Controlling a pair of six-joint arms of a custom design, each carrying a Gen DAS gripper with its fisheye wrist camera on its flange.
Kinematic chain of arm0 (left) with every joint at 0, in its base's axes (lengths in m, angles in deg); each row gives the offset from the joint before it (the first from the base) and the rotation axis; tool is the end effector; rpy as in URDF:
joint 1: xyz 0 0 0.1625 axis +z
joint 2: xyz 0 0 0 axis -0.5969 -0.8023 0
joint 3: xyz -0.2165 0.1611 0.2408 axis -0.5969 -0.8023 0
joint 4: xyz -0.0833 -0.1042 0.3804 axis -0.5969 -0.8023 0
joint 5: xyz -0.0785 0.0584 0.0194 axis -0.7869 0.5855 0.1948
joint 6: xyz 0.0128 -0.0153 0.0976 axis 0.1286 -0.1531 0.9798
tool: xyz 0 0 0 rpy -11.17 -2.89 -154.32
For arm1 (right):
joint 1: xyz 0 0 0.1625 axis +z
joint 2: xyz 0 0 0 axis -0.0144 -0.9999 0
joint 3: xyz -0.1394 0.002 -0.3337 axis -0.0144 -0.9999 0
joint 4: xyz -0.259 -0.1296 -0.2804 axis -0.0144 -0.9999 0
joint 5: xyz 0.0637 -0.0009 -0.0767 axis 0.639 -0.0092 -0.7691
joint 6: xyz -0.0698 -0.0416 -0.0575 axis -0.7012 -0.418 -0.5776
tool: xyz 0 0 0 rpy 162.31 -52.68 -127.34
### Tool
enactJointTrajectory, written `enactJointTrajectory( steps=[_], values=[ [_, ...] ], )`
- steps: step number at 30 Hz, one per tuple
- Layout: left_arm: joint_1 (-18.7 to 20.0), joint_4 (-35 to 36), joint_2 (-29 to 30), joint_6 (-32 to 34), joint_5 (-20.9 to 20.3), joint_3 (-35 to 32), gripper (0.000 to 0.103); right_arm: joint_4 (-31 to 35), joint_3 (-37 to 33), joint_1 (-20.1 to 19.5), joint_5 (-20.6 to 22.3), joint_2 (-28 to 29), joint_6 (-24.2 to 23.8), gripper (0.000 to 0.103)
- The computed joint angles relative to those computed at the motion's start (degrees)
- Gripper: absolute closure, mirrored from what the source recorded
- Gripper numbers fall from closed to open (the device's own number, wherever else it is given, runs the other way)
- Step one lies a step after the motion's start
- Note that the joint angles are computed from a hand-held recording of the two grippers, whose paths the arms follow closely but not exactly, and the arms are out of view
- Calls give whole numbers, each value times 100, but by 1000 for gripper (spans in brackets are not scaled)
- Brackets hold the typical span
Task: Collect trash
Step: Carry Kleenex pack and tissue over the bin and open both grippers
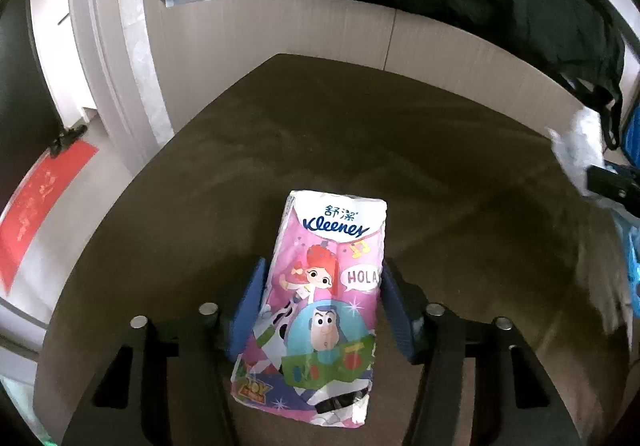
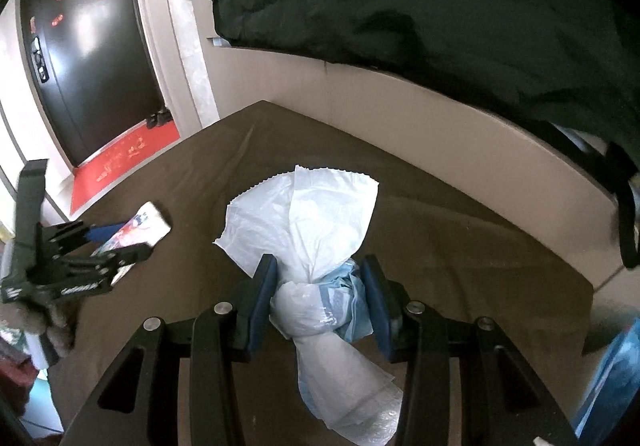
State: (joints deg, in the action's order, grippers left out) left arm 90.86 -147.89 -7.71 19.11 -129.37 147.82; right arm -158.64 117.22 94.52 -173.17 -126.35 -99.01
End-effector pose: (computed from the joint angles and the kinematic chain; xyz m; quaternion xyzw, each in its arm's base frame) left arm -0.1778 -0.6011 0.1119 0.1467 0.8916 -0.2912 0.3144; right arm 0.1415 -0.6133 0.2237 0.3112 -0.8812 0.2548 0.2484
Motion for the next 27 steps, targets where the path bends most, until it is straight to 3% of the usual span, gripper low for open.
enactJointTrajectory(
  steps=[2,7,13,19,27],
  values=[
    [-86,-41,-56,-134,-11,94,54,-99,221,-54,91,-194,2,63],
    [-422,-385,-174,-146,-315,309,55,-416,762,-173,300,-734,-83,63],
    [-1002,-991,153,97,-664,181,55,-737,1449,-322,532,-1586,-54,63],
    [-1548,-1388,889,463,-1132,-495,55,-1038,2030,-645,795,-2560,-1,63],
    [-1958,-1509,1955,702,-1702,-1687,55,-1549,2397,-1228,919,-3627,-74,63]
  ],
)
